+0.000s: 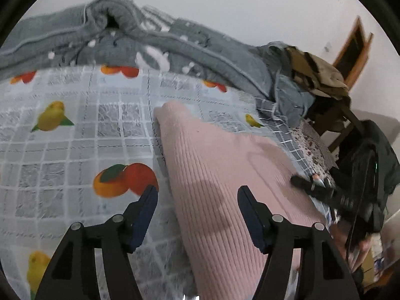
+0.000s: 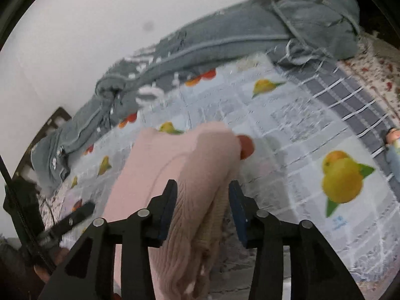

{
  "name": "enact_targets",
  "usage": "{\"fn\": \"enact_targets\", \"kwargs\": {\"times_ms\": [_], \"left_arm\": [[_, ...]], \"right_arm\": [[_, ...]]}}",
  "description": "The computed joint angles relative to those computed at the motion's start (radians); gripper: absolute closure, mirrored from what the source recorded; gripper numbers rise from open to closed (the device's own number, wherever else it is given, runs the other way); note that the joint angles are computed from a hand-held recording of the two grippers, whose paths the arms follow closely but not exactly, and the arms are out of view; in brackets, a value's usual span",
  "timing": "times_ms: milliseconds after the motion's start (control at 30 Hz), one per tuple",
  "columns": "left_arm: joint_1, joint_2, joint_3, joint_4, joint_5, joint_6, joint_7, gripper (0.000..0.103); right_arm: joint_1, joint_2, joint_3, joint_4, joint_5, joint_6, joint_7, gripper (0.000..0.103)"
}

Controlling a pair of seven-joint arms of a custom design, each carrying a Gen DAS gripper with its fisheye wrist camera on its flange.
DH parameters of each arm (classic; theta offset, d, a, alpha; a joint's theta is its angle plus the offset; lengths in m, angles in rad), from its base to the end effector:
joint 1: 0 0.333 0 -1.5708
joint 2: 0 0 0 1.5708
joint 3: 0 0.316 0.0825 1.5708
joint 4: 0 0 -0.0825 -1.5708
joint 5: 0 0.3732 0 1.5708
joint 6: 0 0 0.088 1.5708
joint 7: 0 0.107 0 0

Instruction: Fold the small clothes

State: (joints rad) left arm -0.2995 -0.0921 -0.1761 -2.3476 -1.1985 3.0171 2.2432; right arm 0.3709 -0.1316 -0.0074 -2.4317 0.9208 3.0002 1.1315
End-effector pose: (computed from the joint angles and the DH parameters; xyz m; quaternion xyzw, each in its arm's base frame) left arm 0.4775 -0.1697 0.4303 -0.6419 0.6486 -0.4028 0.0711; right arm 0.4792 0.1209 0.4235 -0.6334 0.6785 -0.0824 0.3628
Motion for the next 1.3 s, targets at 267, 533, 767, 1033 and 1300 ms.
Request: {"fn": "enact_targets", "kwargs": {"times_ms": [267, 533, 767, 1033, 1300], "left_arm": [[0.084, 0.122, -0.013, 0.110, -0.142, -0.202, 0.069, 0.039], [0.136, 0.093, -0.015, 0.077, -0.266, -0.219, 0.148, 0.046], [0.152, -0.009, 0.013, -0.042, -0.035, -0.046, -0.021, 0.047], [0.124, -0.061, 0.056, -0.122, 0.248, 0.095, -0.205, 0.046], [0.076, 0.018, 0.110, -0.006, 0.398, 0.082, -0.230, 0.046]], "right_arm": [[-0.062, 0.104, 0.005, 0.099, 0.210, -0.181, -0.170, 0.044], [-0.110, 0.177, 0.068, 0.198, 0.263, -0.284, -0.244, 0.063], [-0.073, 0.298, 0.141, 0.337, 0.160, -0.292, -0.159, 0.063], [0.029, 0.268, 0.126, 0.269, -0.350, -0.045, 0.161, 0.054], [0.020, 0.248, 0.121, 0.274, -0.777, 0.086, 0.369, 0.057]]}}
